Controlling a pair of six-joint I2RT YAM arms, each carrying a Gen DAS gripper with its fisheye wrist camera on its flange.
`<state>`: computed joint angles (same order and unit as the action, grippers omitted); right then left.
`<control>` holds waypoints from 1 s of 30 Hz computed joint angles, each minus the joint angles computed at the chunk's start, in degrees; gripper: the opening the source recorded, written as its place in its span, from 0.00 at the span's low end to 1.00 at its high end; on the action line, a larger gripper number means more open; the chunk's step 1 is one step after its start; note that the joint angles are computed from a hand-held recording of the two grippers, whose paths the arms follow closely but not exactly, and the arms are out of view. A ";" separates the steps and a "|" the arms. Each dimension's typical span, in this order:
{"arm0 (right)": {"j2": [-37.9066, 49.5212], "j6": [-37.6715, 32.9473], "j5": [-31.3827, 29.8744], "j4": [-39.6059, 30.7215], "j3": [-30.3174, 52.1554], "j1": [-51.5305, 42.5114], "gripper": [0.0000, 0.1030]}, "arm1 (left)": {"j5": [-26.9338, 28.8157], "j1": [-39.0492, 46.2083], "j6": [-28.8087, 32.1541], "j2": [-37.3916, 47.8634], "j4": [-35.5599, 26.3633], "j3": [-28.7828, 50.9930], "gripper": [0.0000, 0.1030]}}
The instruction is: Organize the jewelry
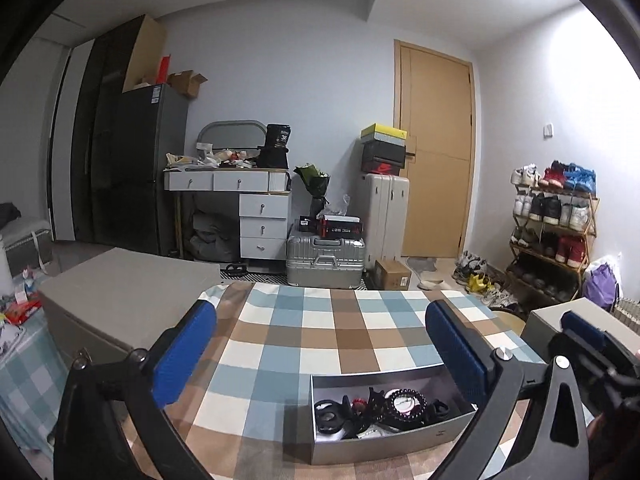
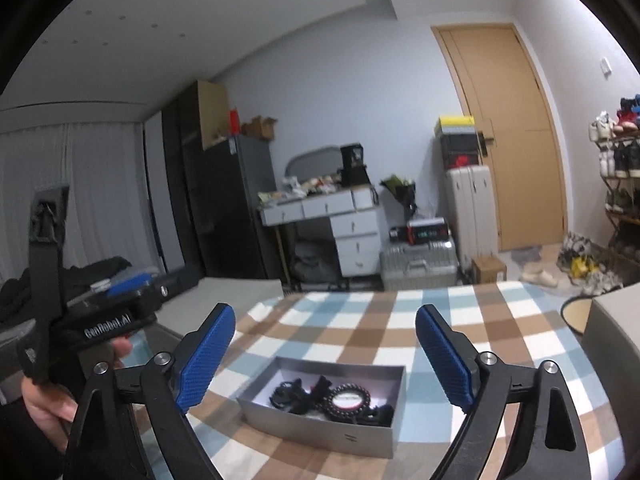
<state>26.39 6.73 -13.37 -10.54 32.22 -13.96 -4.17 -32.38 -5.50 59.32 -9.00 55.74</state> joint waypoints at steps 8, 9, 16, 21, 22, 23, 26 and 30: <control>-1.98 -3.72 6.14 3.75 -7.39 2.26 1.00 | -12.28 -3.13 3.31 0.59 9.50 -9.20 0.99; -0.86 -3.85 5.82 3.58 -7.77 1.92 1.00 | -12.17 -3.01 3.37 1.09 9.31 -9.46 0.99; 2.06 -5.92 8.24 3.31 -10.06 2.81 1.00 | -7.57 -1.54 1.06 3.27 5.62 -9.06 0.99; 2.00 -6.68 10.67 2.71 -10.35 4.75 1.00 | -10.90 -3.93 1.26 1.64 6.86 -12.40 0.99; 2.08 -6.70 10.81 2.75 -10.37 5.14 1.00 | -11.71 -4.65 1.73 1.11 6.93 -12.72 0.99; 1.71 -6.78 10.63 2.48 -10.46 5.02 1.00 | -11.56 -4.69 2.11 0.80 7.47 -13.12 0.99; 2.48 -7.17 11.79 2.10 -10.07 5.97 1.00 | -11.64 -5.69 3.14 -0.59 8.33 -14.13 0.99; 5.03 -6.96 16.36 2.07 -9.18 8.47 1.00 | -10.24 -4.44 2.13 -0.28 8.08 -13.96 0.99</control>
<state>31.41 -0.23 2.99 -8.47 23.04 -5.49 -14.40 -36.82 -3.37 59.04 -0.93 41.78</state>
